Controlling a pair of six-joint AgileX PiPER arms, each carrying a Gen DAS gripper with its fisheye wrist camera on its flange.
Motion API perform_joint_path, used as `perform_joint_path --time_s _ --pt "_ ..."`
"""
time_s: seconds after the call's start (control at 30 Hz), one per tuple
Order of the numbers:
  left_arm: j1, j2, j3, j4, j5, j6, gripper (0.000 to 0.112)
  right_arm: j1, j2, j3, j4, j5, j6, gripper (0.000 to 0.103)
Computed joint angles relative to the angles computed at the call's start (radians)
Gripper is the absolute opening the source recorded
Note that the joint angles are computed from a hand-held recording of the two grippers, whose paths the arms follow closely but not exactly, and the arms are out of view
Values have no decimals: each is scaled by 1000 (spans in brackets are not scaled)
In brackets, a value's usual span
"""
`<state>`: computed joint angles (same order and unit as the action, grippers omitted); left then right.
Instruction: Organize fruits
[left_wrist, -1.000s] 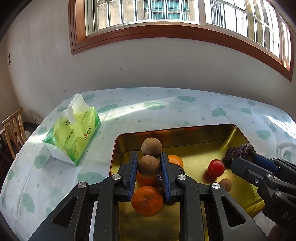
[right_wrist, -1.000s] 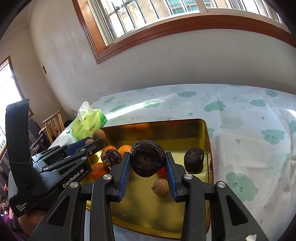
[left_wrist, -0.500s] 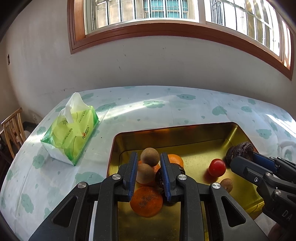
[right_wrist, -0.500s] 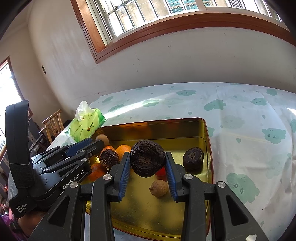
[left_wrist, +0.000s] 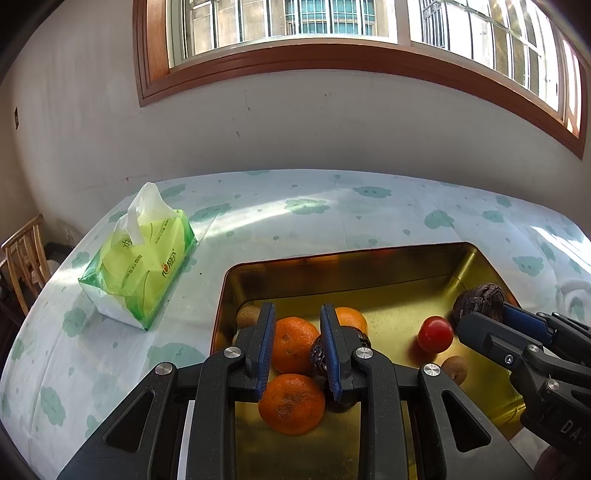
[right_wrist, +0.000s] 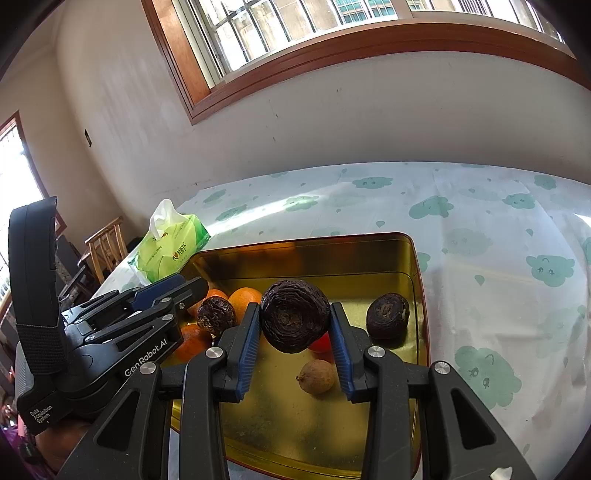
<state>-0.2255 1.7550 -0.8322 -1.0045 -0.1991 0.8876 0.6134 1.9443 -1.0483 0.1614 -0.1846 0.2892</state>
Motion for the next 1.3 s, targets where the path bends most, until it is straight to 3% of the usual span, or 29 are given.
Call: perform_joint_path --time_s 0.1,0.2,0.23,0.4,0.5,0.6,0.73,0.83,0.97,1.17,1.3 --pt "8 1 -1 9 9 -15 36 2 -3 9 7 -19 -8 39" --pt "16 -15 15 81 12 -94 56 10 -28 49 32 -75 -33 57" --pt "17 -21 22 120 11 -136 57 13 -39 61 57 -92 -58 63" --pt "1 -63 59 148 -5 -160 62 28 -96 124 105 -139 -97 63" --pt "-4 -109 106 252 -18 -272 66 71 -140 166 309 -168 -283 64" --pt "-3 -172 170 379 -30 -410 67 142 -177 202 578 -224 -504 76" --pt "-32 -279 277 360 -96 -410 69 263 -200 229 905 -368 -781 83" --pt "-36 -367 340 353 -94 -405 70 335 -214 244 1028 -440 -867 87" --pt "-60 -502 420 225 -99 -283 82 444 -231 262 1159 -544 -927 93" --pt "-118 -722 504 -133 -107 64 92 595 -275 284 1320 -711 -994 97" --pt "-190 -870 531 -469 -148 395 94 669 -319 297 1386 -786 -1028 98"
